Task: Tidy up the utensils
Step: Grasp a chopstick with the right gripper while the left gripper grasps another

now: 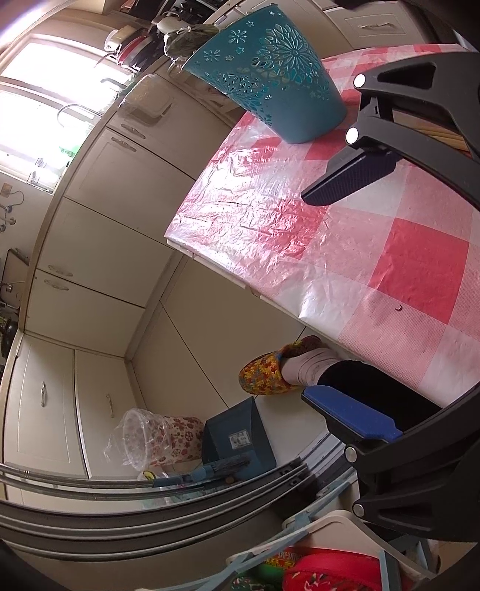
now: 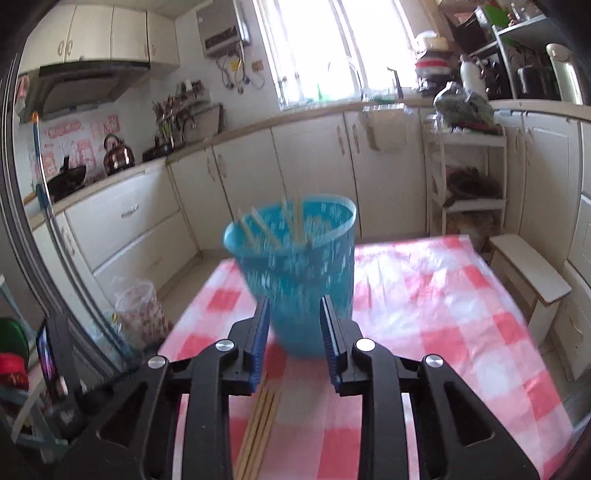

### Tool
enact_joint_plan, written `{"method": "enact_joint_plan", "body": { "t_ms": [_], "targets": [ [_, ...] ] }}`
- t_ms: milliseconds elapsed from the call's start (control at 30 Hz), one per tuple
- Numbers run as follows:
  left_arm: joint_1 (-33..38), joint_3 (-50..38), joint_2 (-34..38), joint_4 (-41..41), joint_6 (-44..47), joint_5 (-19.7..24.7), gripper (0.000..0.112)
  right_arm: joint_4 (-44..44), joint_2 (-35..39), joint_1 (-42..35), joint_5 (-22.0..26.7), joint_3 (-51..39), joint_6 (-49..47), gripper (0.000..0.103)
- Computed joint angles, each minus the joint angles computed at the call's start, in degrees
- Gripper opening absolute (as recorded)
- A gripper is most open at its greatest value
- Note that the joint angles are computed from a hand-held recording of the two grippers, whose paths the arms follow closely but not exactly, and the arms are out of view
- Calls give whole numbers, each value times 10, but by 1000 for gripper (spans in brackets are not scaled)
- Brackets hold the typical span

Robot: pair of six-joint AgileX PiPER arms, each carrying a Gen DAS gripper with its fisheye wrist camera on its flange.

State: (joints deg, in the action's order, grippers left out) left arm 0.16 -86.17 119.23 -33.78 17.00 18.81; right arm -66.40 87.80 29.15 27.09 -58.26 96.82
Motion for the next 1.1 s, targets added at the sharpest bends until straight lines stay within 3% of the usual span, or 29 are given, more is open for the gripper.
{"method": "enact_joint_plan", "body": {
  "t_ms": [200, 400, 700, 767, 867, 1100],
  "targets": [
    [-2, -10, 5, 7, 4, 16, 94, 222, 64, -13, -41, -11, -172, 24],
    [-3, -16, 8, 16, 0, 24, 95, 280, 109, 1, -31, -43, -228, 23],
    [-4, -20, 11, 11, 9, 31, 95, 245, 132, 27, 33, -76, -225, 22],
    [-4, -19, 11, 7, 16, 32, 95, 262, 138, 23, 49, -85, -258, 10],
    [-8, -22, 12, 3, 35, 40, 95, 243, 132, 22, 59, -75, -272, 8],
    [-70, -26, -3, 37, 154, 79, 95, 205, 69, -38, 12, 19, -229, 5]
  ]
}}
